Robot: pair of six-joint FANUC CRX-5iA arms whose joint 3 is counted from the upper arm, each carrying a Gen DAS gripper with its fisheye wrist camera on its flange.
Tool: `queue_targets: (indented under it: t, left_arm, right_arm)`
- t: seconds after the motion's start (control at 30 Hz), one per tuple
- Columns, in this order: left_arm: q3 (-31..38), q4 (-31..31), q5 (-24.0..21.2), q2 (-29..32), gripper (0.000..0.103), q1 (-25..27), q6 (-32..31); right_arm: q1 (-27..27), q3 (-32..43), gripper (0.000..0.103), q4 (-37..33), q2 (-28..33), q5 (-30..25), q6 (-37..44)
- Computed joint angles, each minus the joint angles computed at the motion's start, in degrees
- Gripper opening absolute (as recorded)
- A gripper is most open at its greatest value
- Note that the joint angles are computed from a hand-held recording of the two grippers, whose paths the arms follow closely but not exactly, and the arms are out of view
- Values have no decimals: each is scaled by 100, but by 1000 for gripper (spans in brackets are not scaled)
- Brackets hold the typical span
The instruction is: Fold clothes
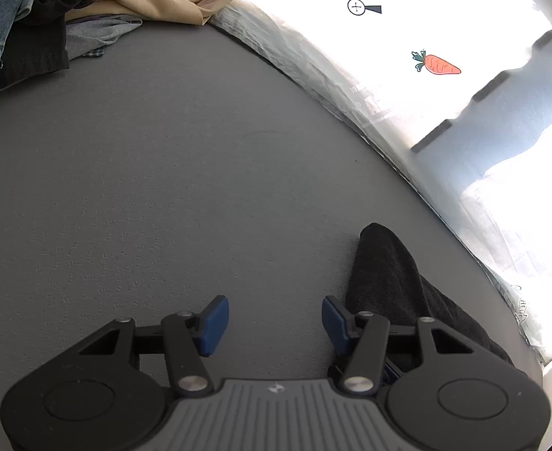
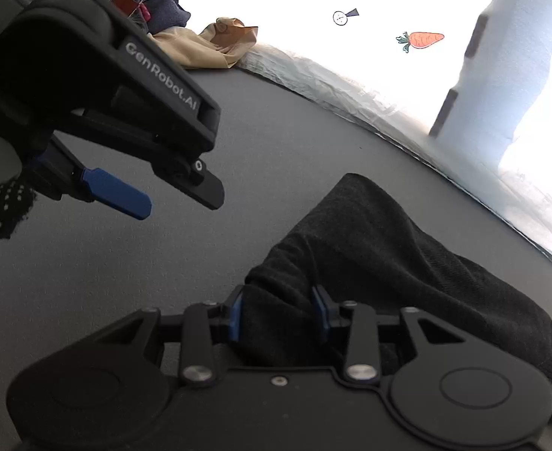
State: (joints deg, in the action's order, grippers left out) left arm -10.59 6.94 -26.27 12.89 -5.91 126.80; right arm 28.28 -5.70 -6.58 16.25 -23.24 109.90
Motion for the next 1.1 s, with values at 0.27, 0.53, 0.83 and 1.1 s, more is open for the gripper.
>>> queue_targets:
  t: [0.27,0.53,0.83,1.1]
  left_arm:
    - [132,321,22,115,56,-83,-430]
    - [1092,573,-274,737,56,-571,-1371]
    - [3112,488,-910,1994,56,-1374,-2186]
    - [5534,-155,-2218,3520,57,-1938,-2146]
  right_arm:
    - [-922,1082,17,-2129,-14,-1211,607]
    - [-2518,1910,17,-4210,202,-2211,950]
    - [-4234,2535,16,-5029,566,-2564,1888]
    - [-4326,2010,22,-2121,1022,-1018,372]
